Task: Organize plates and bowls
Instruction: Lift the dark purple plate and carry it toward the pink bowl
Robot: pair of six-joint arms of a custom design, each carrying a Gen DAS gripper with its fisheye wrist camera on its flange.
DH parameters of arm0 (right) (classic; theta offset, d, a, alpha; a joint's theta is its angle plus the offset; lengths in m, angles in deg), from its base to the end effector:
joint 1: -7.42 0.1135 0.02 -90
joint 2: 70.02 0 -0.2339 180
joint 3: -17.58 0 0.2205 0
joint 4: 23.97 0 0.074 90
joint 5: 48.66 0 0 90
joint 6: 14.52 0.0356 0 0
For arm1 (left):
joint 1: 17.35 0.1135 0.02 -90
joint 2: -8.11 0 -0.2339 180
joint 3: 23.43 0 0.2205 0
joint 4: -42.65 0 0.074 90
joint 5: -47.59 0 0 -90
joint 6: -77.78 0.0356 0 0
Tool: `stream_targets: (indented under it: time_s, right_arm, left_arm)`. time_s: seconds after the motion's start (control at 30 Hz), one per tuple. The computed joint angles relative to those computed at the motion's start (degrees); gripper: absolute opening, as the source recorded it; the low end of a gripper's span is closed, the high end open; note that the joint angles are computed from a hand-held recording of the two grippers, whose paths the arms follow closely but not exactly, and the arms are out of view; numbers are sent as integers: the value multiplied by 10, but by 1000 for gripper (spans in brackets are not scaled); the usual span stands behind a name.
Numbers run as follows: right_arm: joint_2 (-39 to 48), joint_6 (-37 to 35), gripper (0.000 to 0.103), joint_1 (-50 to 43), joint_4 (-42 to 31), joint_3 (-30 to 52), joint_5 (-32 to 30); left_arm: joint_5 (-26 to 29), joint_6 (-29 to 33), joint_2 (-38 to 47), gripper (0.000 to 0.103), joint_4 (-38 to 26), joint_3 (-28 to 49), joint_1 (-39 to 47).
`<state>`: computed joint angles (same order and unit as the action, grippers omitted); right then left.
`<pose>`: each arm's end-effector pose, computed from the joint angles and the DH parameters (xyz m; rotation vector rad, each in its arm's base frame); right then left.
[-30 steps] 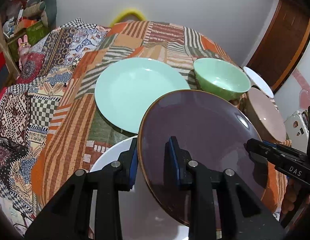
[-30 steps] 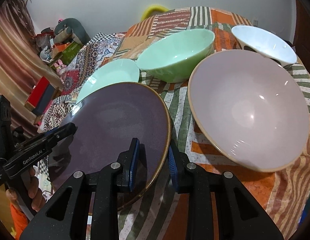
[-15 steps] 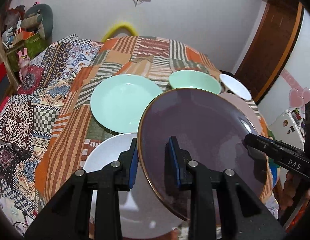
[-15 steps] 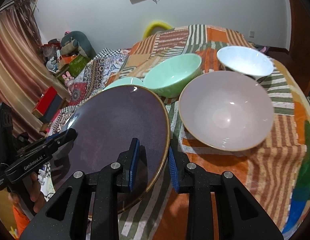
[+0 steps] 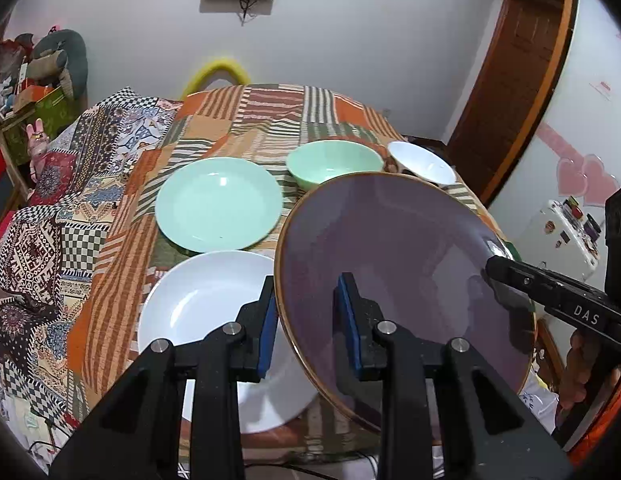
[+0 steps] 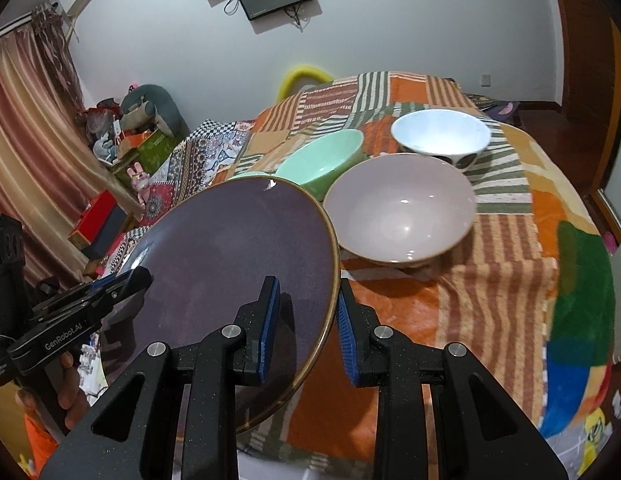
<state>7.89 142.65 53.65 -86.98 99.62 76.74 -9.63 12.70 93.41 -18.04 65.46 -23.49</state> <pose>0.1838 0.1621 0.2699 0.6291 2.2612 0.1345 0.2737 -0.0488 0.2732 0.8531 2.2826 -0.5875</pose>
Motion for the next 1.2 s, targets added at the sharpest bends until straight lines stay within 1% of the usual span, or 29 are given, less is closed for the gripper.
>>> stream_targets:
  time_s: [0.13, 0.33, 0.5, 0.87, 1.0, 1.2]
  right_arm:
    - [-15, 33, 25, 27, -29, -6, 24]
    - [-40, 76, 25, 49, -53, -29, 39]
    - [-70, 118, 25, 70, -77, -62, 47]
    - [-115, 179, 25, 90, -89, -129, 29]
    - [-125, 194, 25, 97, -83, -149, 21]
    - [-140, 209, 25, 96, -60, -189, -4]
  left_arm:
    - [-3, -1, -23, 29, -5, -16, -11]
    - [-16, -2, -51, 30, -10, -41, -39]
    - [-33, -6, -55, 30, -11, -57, -66]
    - [-79, -21, -34, 30, -6, -78, -125]
    - [-100, -26, -27, 30, -5, -84, -145]
    - [-126, -33, 5, 30, -6, -79, -169]
